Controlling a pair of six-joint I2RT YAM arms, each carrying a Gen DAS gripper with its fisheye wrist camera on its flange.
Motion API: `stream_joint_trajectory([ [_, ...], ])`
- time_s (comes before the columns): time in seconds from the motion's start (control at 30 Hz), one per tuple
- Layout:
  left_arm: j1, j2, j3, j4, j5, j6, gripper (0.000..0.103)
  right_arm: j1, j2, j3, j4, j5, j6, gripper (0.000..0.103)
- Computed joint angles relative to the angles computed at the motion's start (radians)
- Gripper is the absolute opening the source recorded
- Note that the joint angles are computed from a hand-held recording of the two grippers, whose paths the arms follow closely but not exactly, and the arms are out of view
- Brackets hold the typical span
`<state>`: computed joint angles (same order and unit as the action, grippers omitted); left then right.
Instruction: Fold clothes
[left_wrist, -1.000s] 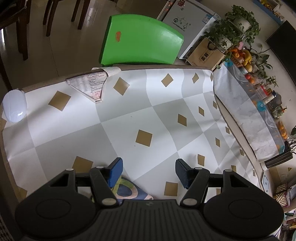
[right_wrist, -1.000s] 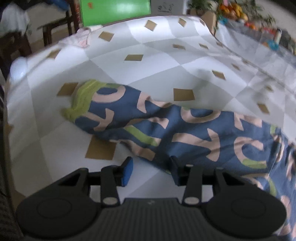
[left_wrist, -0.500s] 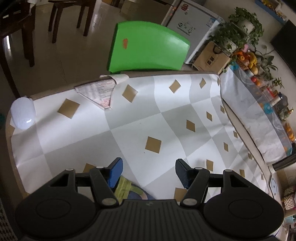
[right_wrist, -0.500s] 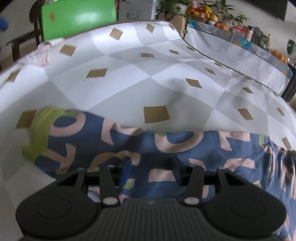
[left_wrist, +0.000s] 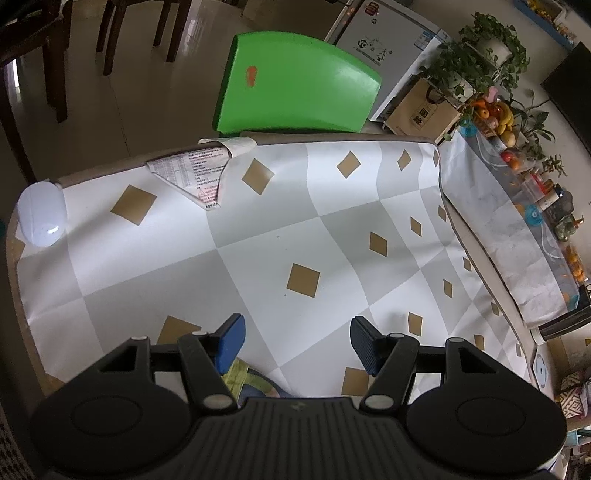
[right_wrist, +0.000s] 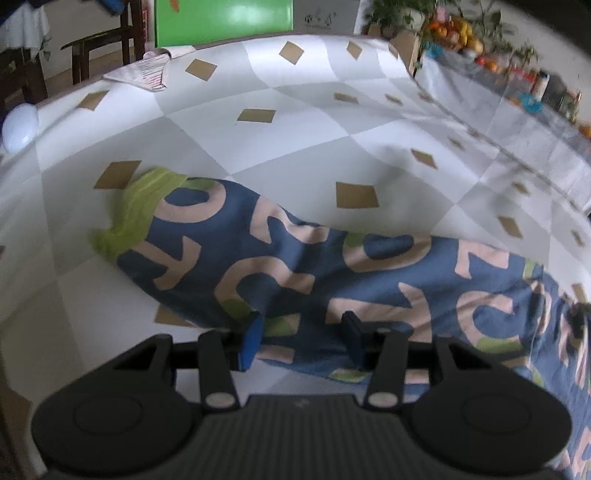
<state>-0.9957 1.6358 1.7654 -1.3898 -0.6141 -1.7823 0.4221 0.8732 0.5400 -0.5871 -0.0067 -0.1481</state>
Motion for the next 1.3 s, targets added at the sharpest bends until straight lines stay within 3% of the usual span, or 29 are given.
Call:
stream_joint_trajectory([
  [0.23, 0.002, 0.006, 0.004, 0.01, 0.005, 0.012, 0.062, -0.156, 0.138, 0.072, 0.158, 0.051, -0.021, 0.044],
  [0.4, 0.001, 0.014, 0.013, 0.016, 0.007, 0.025, 0.062, -0.346, 0.271, 0.107, 0.197, -0.054, -0.073, 0.045],
  [0.77, -0.007, 0.028, 0.028, 0.014, 0.01, 0.024, 0.062, -0.575, -0.027, -0.014, -0.01, -0.259, -0.177, 0.046],
  [1.0, -0.008, 0.029, 0.033, 0.015, 0.008, 0.024, 0.062, -0.616, 0.027, 0.081, -0.121, -0.289, -0.209, 0.045],
  [1.3, -0.007, 0.039, 0.045, 0.012, 0.009, 0.032, 0.062, -0.601, 0.266, 0.168, 0.103, -0.262, -0.137, 0.046],
])
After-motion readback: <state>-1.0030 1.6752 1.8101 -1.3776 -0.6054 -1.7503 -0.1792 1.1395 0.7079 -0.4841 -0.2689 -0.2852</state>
